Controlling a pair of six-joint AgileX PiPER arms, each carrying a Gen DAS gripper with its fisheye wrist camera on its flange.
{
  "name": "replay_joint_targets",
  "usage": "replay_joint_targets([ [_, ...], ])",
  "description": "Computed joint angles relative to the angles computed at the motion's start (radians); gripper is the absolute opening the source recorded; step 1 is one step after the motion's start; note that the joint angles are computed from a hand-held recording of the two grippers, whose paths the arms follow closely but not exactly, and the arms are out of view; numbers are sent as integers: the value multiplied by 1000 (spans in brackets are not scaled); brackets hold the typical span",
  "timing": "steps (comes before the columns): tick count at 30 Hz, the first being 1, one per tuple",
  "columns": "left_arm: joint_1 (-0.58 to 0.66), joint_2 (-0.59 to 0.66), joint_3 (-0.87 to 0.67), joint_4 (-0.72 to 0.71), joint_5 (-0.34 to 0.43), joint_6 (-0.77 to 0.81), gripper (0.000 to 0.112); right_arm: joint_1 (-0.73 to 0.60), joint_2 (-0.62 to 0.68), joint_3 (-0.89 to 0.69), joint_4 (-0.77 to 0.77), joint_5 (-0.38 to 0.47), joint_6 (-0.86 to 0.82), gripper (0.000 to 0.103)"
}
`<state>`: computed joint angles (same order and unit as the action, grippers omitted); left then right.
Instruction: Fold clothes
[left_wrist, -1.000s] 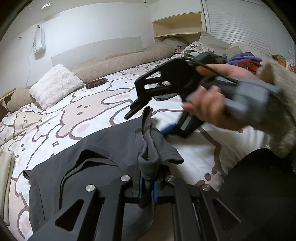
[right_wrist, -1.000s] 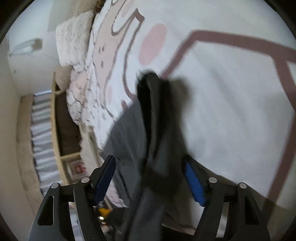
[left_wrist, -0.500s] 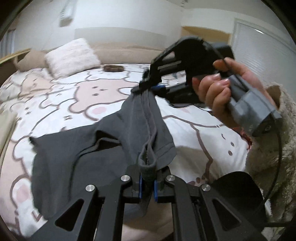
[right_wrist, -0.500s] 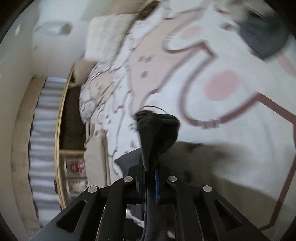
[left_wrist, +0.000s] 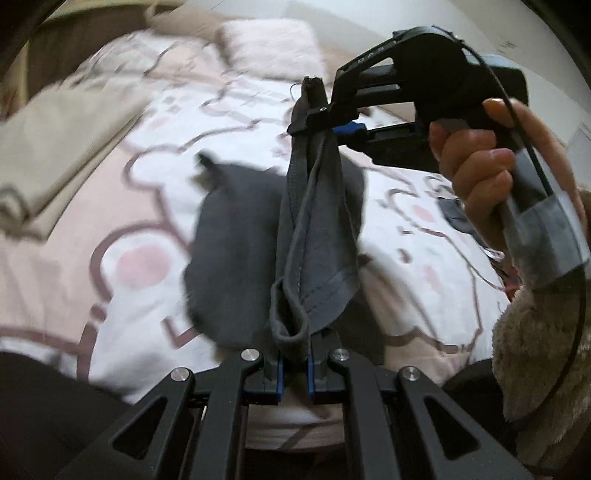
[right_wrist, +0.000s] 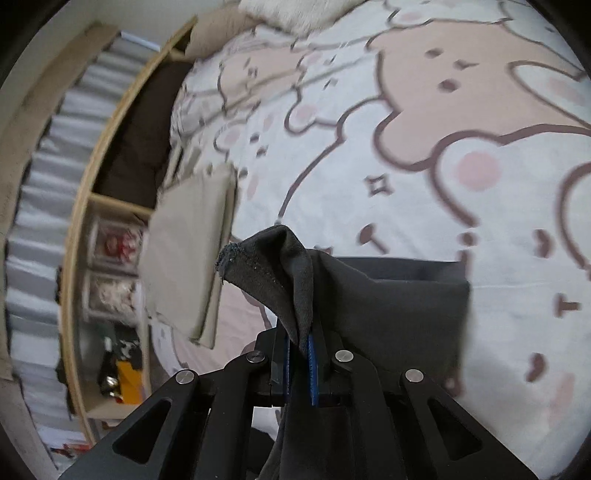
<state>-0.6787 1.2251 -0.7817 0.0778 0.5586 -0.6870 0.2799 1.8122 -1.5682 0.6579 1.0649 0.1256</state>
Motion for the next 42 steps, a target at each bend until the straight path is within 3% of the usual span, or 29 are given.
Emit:
replay_joint_targets([
  [5, 130, 31, 57, -239, -28, 203, 9, 88, 123, -103, -129, 11, 113, 8],
  [13, 144, 26, 87, -299, -49, 251, 9, 116, 193, -122, -149, -21, 144, 10],
  [14, 149, 23, 90, -312, -49, 262, 9, 111, 195, -116, -124, -33, 132, 21],
  [15, 151, 20, 94, -320, -50, 269, 9, 106, 196, -109, -98, -44, 119, 45],
  [17, 163, 10, 108, -362, -55, 303, 9, 82, 186, -79, 18, -66, 57, 75],
  [18, 176, 7, 114, -397, -55, 334, 9, 71, 181, -71, 81, -68, 19, 80],
  [23, 245, -9, 144, -576, -44, 491, 9, -22, 122, 21, 459, -5, -277, 80],
  [25, 245, -15, 148, -577, -43, 489, 9, -55, 58, 70, 479, 0, -318, 80],
  [28, 222, -27, 143, -524, -39, 434, 10, -50, -74, 146, 246, -75, -218, 79],
  [30, 258, -37, 146, -596, -20, 494, 15, -17, -164, 233, 66, -145, -140, 55],
  [31, 292, -42, 149, -663, -3, 552, 19, -5, -198, 285, 25, -168, -126, 52],
  [33, 341, -41, 149, -763, 27, 612, 22, 20, -261, 389, -37, -212, -102, 36],
  [35, 377, -38, 146, -830, 56, 626, 30, 61, -318, 495, -70, -263, -101, 36],
  [37, 400, -44, 141, -859, 80, 597, 36, 159, -352, 547, -201, -325, -18, 35],
  [40, 346, -72, 97, -678, 78, 395, 36, 319, -359, 570, -446, -401, 147, 35],
  [42, 279, -103, 54, -478, 92, 224, 36, 367, -354, 572, -482, -444, 139, 35],
])
